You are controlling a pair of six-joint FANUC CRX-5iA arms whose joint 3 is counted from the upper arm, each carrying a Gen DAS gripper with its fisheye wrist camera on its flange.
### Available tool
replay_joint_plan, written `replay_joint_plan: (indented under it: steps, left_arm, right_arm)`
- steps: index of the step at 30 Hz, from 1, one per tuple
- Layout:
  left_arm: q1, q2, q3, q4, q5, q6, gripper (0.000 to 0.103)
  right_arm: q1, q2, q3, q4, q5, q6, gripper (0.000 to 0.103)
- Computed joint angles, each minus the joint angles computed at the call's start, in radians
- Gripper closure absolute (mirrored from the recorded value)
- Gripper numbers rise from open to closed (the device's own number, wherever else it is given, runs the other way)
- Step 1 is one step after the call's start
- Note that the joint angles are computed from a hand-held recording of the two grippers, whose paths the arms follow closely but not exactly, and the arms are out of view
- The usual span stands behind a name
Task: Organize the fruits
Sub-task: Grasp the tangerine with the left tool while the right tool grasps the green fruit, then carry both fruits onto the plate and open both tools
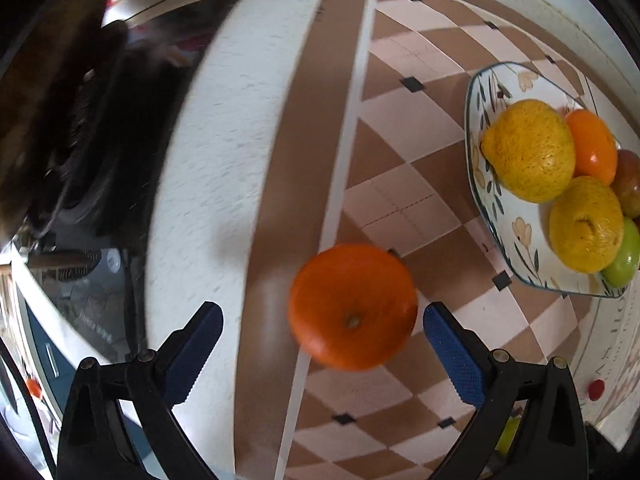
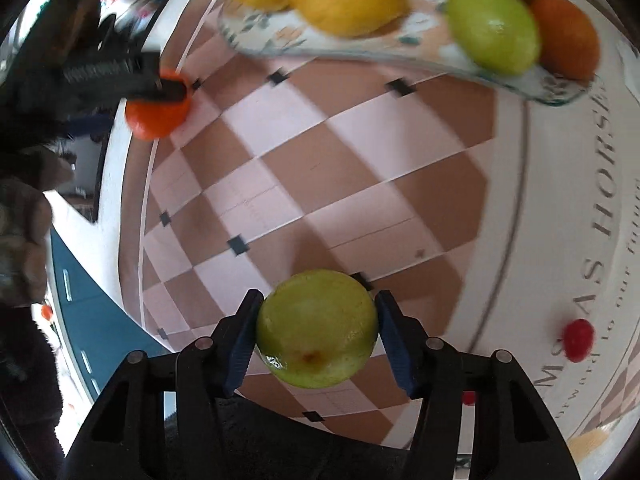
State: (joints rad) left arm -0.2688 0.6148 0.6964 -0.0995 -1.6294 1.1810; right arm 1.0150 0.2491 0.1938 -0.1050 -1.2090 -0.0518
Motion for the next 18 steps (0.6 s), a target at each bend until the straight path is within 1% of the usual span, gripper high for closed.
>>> replay_joint_plan:
  steps: [1,2,3,4,7,10,12,15,18]
  left_arm:
    - [-0.005,-0.004,-0.015,-0.002,0.021,-0.015,0.004]
    - [-0.013,-0.012,-0.031,-0.016,0.044,-0.027,0.021]
    - [-0.01,-0.012,-0.039,-0.001,0.045,-0.039,0.041]
    - [-0.012,-0.013,-0.045,0.005,0.043,-0.042,0.042]
    - [-0.025,-0.04,-0.081,-0.008,0.076,-0.058,0.042]
    - [-0.017,-0.061,-0.094,0.036,0.068,-0.059,0.042]
    - [-0.011,-0.069,-0.081,0.086,0.055,-0.061,0.043]
    - [-0.001,-0.058,-0.009,0.184,0.012,-0.064,0.042]
    - [-0.018,0.018,0.159,0.242,-0.062,-0.06,0.042]
  right_arm:
    - [-0.002,-0.018,-0.017,0.009,0.006,-0.013,0.043]
    - [-0.003,-0.035,-0.034,0.018,0.011,-0.026,0.043]
    - [-0.005,-0.05,-0.048,0.027,0.015,-0.036,0.043]
    - [-0.008,-0.064,-0.061,0.035,0.02,-0.046,0.043]
    - [-0.014,-0.116,-0.106,0.076,0.042,-0.088,0.043]
    - [-0.018,-0.172,-0.152,0.128,0.069,-0.142,0.043]
    - [-0.026,-0.202,-0.173,0.165,0.077,-0.17,0.043]
    - [-0.048,-0.232,-0.189,0.206,0.069,-0.175,0.043]
    - [-0.084,-0.239,-0.191,0.233,0.072,-0.166,0.043]
